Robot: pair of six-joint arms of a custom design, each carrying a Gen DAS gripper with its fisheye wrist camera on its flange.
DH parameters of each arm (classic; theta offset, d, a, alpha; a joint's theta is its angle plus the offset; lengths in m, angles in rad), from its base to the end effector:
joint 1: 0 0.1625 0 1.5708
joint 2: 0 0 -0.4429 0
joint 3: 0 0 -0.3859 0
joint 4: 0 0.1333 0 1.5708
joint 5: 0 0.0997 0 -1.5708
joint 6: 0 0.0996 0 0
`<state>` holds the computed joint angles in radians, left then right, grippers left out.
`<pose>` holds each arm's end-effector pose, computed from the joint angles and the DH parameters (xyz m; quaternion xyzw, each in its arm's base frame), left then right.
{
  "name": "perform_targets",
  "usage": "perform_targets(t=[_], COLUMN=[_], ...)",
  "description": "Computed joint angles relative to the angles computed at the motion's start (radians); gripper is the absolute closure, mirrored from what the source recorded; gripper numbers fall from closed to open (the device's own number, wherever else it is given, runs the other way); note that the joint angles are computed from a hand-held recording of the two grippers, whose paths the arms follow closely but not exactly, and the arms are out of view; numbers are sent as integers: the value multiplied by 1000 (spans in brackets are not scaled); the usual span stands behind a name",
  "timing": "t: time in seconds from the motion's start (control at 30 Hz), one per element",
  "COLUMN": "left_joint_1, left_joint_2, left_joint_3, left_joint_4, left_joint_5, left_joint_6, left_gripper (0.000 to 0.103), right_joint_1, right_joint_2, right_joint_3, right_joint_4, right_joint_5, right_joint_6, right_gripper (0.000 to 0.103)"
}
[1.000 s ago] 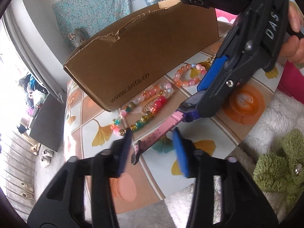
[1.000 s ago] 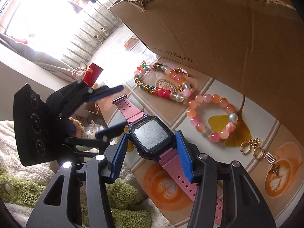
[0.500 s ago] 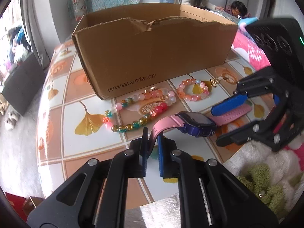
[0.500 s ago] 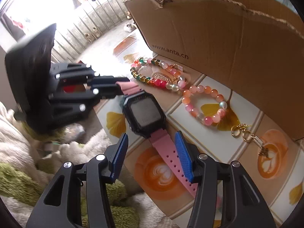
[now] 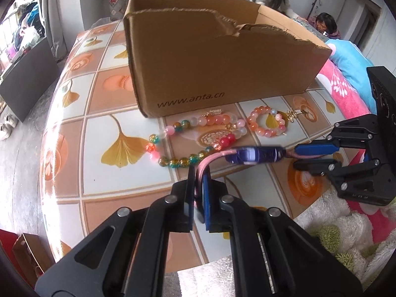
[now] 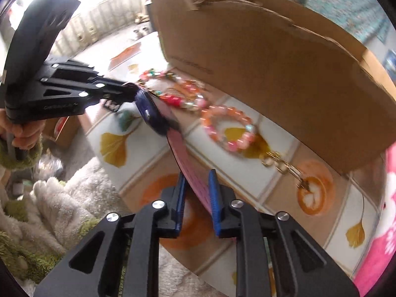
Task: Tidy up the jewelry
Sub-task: 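Grasp the watch face with the right tool while the left tool grips the strap, then lift the watch with the right tool and carry it over the box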
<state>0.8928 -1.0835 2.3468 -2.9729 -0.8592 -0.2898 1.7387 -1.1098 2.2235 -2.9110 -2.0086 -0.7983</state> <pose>-0.1173 -0.4619 0.1251 0.1567 0.9222 -0.2192 0.2774 0.1708 -0.4627 0.1474 0.4288 -0.8703 0.0380 0.2393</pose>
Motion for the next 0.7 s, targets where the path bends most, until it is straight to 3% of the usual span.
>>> perform_targets(t=[0.27, 0.4, 0.7], left_joint_1=[-26, -62, -137], left_joint_2=[21, 40, 1], left_joint_3=[12, 39, 80], left_joint_4=[-8, -64, -105], left_joint_5=[58, 125, 169], left_joint_6=[17, 46, 58], left_gripper=[99, 99, 99], right_joint_1=[2, 17, 63], right_joint_2=[25, 39, -18], right_joint_3=[46, 67, 143], right_joint_4=[-175, -258, -408], right_joint_5=[-31, -52, -48], right_joint_6=[-9, -8, -20], right_gripper=[98, 99, 99])
